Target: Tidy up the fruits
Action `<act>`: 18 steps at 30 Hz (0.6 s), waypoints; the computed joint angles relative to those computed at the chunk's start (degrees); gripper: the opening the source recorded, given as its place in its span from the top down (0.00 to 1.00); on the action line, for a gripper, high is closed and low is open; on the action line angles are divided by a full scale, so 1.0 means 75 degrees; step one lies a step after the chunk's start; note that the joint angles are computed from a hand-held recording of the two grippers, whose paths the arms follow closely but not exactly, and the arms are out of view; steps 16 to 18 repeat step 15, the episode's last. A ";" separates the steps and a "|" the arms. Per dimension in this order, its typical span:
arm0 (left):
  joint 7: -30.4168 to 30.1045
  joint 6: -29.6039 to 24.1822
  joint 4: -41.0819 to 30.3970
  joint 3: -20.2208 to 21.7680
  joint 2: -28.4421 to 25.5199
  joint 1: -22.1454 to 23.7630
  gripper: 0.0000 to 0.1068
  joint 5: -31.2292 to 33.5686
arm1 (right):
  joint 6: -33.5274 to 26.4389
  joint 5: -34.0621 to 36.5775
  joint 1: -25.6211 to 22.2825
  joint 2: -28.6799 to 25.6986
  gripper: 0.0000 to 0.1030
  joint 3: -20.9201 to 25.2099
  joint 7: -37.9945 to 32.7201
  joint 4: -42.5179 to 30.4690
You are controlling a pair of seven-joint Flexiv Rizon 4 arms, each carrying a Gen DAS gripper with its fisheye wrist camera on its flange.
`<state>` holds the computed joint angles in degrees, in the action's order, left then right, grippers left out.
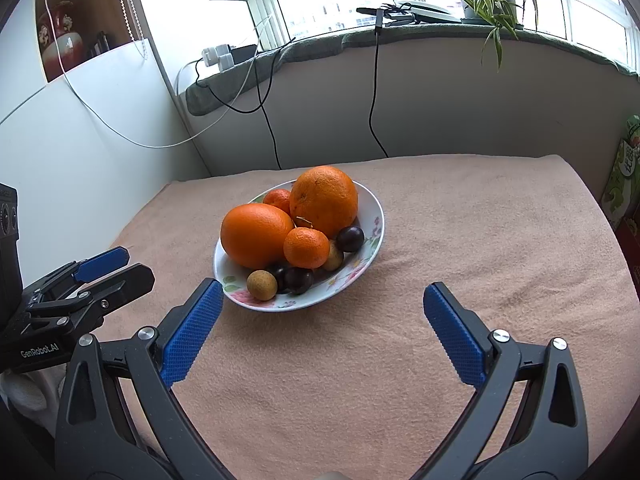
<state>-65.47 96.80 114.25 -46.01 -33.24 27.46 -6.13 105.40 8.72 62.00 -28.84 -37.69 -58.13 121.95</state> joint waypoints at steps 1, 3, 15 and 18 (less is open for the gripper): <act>0.0004 0.0009 -0.0006 0.0013 -0.0002 -0.0009 0.22 0.0006 | -0.0002 0.0008 0.0015 0.0000 0.01 -0.0010 0.0004 0.0007; 0.0019 0.0015 -0.0003 0.0005 -0.0007 -0.0001 0.22 0.0024 | -0.0011 0.0008 0.0019 -0.0012 0.01 -0.0016 0.0016 -0.0008; -0.0141 0.0288 -0.0028 -0.0081 -0.0132 0.0106 0.22 0.0411 | -0.0043 -0.0011 -0.0008 -0.0021 0.01 -0.0022 0.0079 0.0018; -0.0141 0.0288 -0.0028 -0.0081 -0.0132 0.0106 0.22 0.0411 | -0.0043 -0.0011 -0.0008 -0.0021 0.01 -0.0022 0.0079 0.0018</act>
